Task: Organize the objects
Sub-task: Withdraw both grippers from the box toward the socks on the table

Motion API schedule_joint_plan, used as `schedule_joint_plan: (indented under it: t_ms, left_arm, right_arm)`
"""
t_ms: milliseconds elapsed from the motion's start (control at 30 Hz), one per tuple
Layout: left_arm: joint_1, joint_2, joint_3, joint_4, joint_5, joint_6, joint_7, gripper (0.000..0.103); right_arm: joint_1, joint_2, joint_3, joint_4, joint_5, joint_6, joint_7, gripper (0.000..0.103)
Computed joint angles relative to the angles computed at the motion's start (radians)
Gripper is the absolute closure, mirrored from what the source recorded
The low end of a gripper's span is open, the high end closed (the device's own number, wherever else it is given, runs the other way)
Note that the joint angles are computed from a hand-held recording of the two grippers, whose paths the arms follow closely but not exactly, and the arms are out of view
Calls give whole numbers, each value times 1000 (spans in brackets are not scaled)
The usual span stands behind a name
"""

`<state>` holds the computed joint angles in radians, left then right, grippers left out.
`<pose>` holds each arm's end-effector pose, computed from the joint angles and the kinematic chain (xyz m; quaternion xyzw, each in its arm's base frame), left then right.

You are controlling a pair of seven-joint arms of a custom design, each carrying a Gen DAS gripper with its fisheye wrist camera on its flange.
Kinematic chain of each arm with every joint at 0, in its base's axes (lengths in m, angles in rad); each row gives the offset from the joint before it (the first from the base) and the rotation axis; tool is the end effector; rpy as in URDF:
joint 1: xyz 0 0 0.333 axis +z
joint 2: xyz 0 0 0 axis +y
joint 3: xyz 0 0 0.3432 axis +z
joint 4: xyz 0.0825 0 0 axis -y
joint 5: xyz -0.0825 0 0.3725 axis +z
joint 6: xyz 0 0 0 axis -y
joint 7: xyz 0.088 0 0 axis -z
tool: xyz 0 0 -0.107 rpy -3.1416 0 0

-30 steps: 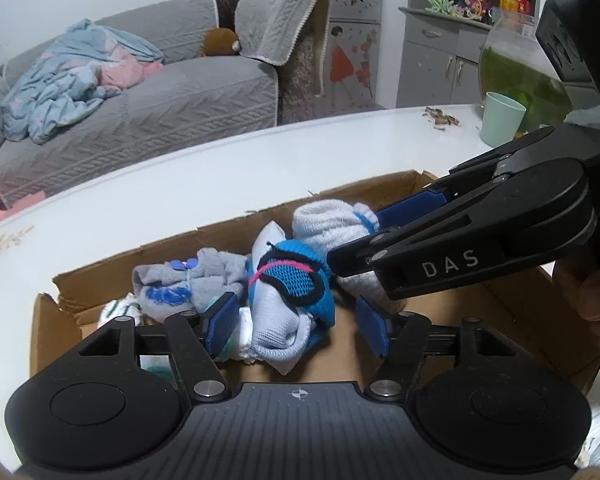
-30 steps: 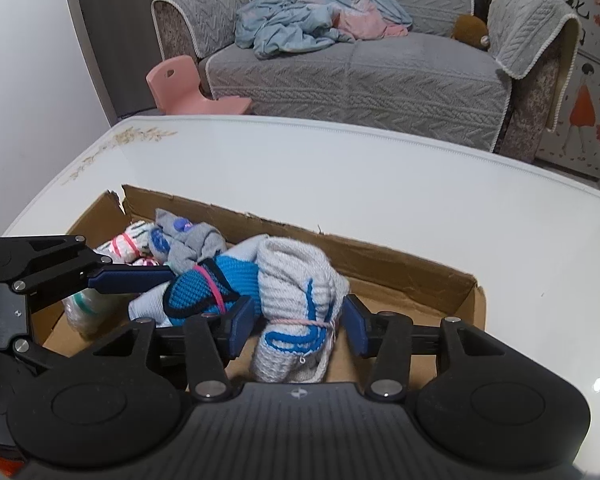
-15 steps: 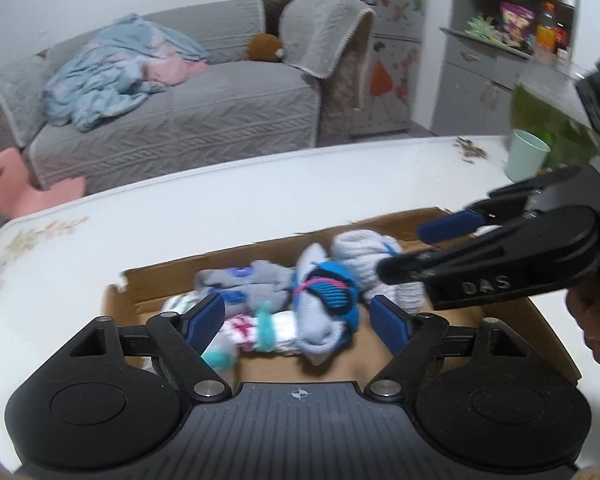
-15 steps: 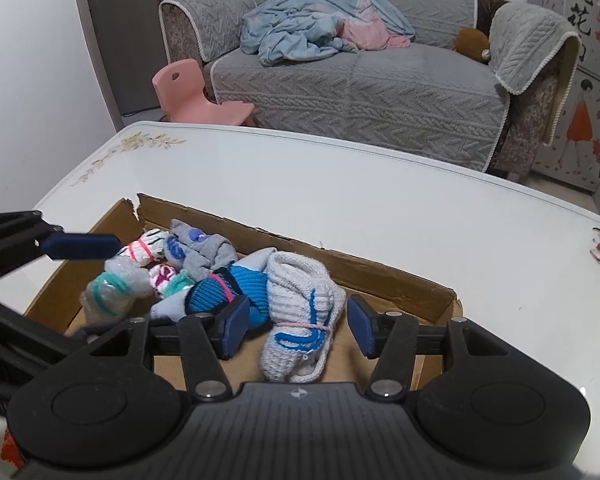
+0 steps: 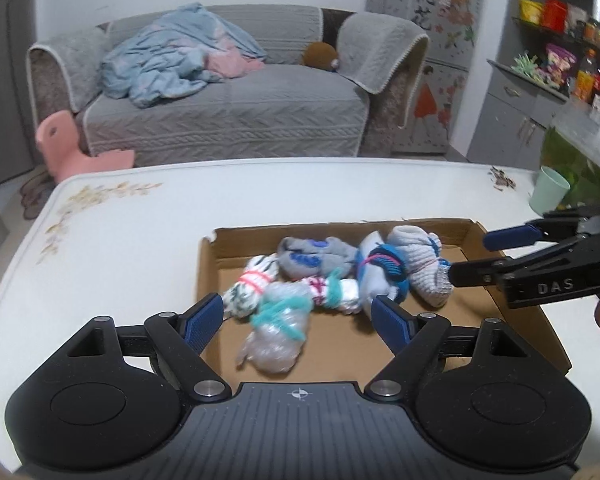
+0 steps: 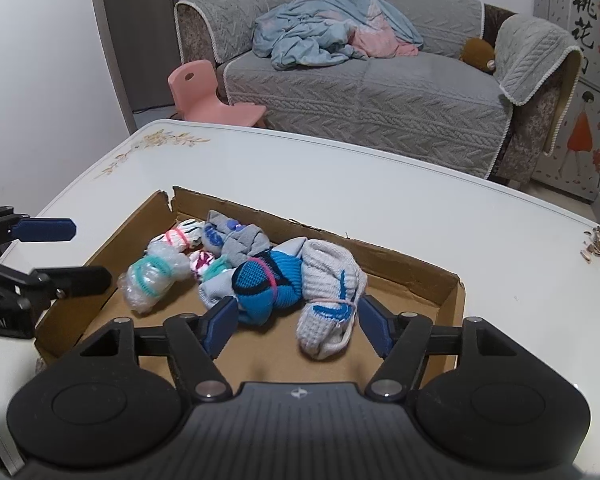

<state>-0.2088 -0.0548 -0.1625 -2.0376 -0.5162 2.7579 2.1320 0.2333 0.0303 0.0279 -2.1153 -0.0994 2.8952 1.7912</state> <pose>0.5413 -0.1910 0.5866 -0.4535 0.7938 -0.3671 0.1714 0.5661 0.1572 0.5217 -0.6984 0.6146 -0.2138 0.2980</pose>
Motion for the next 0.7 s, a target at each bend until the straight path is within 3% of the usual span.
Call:
schedule_joint_plan:
  t_ms: [333,700]
  left_arm:
    - [-39,-142,78,-134,-147,9,102,17]
    - [-96,-250,176,-245,-197,34,102,17]
  right_arm:
    - [-18,-97,35,-98,-60,43,72,28]
    - [-102,-221,144,-234,-172,112,200,20]
